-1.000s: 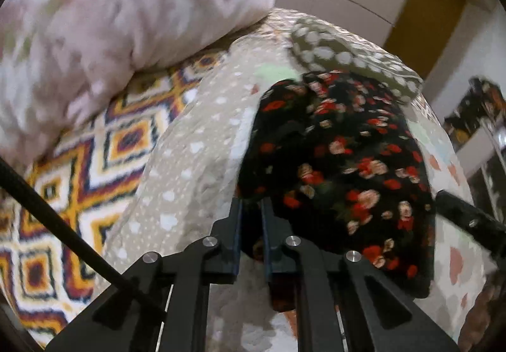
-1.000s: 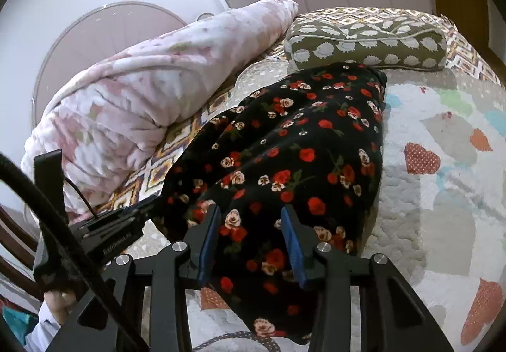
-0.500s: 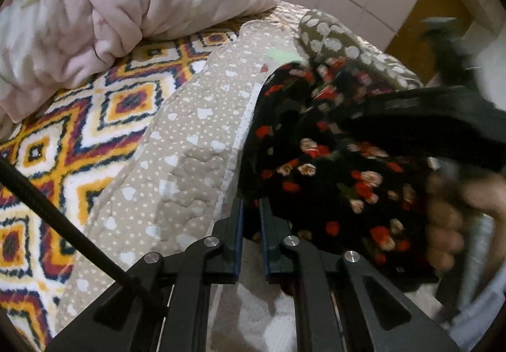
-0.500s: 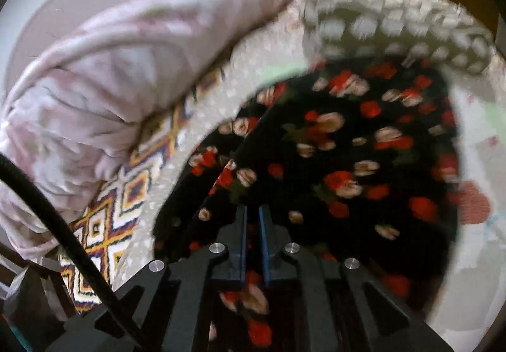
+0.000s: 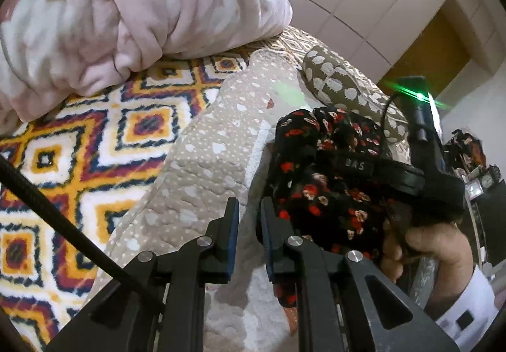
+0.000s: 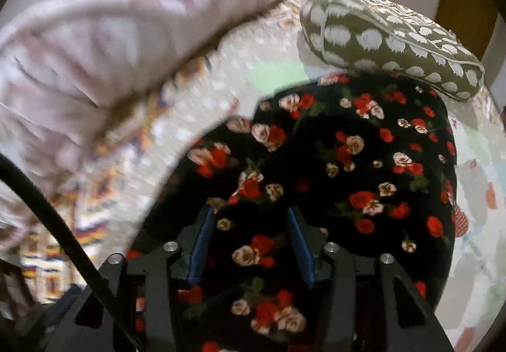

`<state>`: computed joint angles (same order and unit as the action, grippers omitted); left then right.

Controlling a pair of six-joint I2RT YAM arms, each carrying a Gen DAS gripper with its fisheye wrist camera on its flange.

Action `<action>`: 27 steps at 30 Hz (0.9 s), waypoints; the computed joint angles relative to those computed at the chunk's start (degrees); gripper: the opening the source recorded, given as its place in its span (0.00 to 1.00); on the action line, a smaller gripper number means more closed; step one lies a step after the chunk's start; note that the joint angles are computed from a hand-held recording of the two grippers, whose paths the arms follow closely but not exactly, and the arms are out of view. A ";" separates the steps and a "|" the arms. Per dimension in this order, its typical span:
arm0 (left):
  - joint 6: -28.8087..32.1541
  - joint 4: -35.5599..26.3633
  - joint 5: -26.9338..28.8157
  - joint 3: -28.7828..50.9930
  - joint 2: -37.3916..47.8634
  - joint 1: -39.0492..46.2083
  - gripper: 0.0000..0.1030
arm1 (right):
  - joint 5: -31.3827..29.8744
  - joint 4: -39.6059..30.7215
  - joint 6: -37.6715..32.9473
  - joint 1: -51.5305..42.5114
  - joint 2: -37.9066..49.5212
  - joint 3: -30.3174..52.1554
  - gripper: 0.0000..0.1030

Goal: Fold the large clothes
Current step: 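Grasp the jacket with the left gripper while the right gripper holds and lifts it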

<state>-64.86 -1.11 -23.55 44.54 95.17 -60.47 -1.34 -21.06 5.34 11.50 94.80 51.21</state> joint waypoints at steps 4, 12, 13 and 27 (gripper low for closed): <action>-1.00 1.61 2.72 0.63 1.79 1.72 0.12 | -6.93 1.91 0.29 -4.07 -6.53 -4.10 0.09; 2.09 2.10 5.81 10.95 7.74 -1.40 0.12 | -28.72 -9.55 -7.51 -25.91 -26.21 -5.96 0.08; 2.78 2.34 6.95 12.50 8.66 -1.78 0.12 | -30.62 -11.63 -8.57 -28.35 -28.12 -5.28 0.08; 2.41 10.20 21.25 15.83 14.98 -3.46 0.12 | -43.58 -27.24 -19.06 -47.77 -31.69 0.65 0.09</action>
